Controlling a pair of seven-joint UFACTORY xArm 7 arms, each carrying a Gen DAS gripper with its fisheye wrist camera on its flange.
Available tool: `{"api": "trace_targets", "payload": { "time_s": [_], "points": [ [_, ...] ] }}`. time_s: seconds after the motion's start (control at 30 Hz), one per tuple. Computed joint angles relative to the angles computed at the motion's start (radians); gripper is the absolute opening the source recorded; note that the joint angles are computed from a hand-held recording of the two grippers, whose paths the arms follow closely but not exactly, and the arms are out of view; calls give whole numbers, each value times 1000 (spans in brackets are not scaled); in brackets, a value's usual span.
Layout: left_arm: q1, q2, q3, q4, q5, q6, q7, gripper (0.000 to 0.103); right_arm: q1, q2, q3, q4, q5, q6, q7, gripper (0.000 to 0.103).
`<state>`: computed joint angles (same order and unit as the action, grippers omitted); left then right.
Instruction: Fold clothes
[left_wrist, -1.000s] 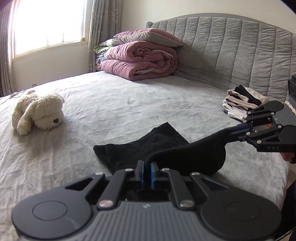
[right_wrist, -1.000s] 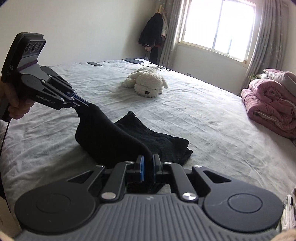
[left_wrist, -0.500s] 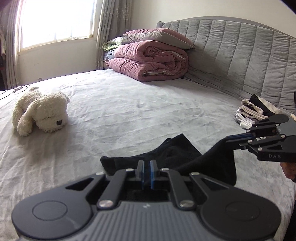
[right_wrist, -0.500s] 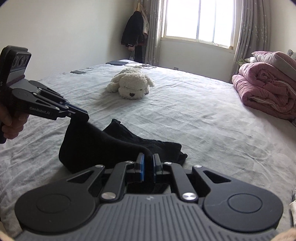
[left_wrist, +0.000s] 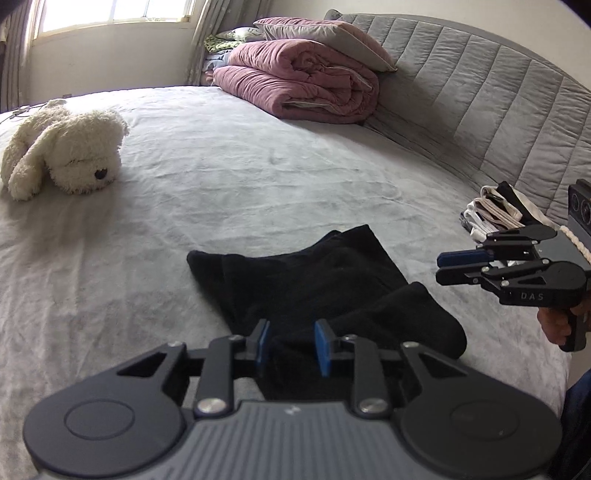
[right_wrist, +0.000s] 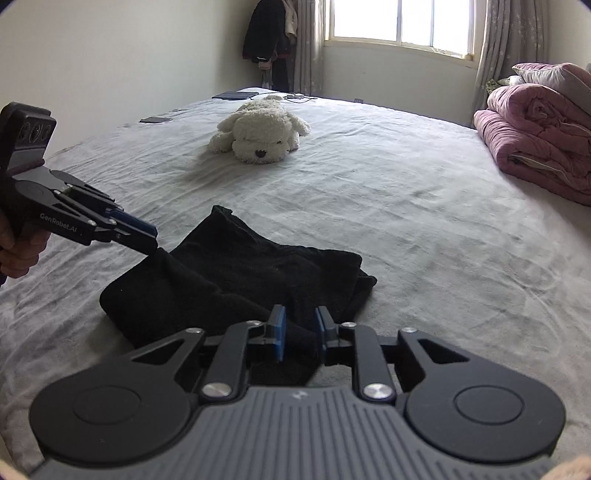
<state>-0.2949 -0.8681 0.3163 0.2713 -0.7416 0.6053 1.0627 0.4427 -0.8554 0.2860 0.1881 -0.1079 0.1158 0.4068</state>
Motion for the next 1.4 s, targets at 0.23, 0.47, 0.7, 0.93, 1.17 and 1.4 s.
{"api": "trace_targets", "payload": {
  "time_s": [0.23,0.47,0.7,0.93,1.17,1.4],
  "points": [
    [-3,13,-47,-23,20,-24,-30,39,99,82,-120,6,57,-8,-60,36],
    [-28,30,-34,-27,29,-64,-41,39,97,126,-121,1,95,-43,-70,36],
    [-41,39,-43,-39,46,-107,-48,29,80,148,-120,-7,90,-84,-75,43],
    [-58,34,-38,-46,72,-117,-60,15,76,173,-99,3,91,-93,-74,29],
    [-64,52,-9,-32,69,-106,-84,10,115,160,-159,-24,109,-129,-78,30],
    [-59,57,-25,-35,50,-107,-89,9,121,194,-171,-13,123,-142,-69,16]
  ]
}}
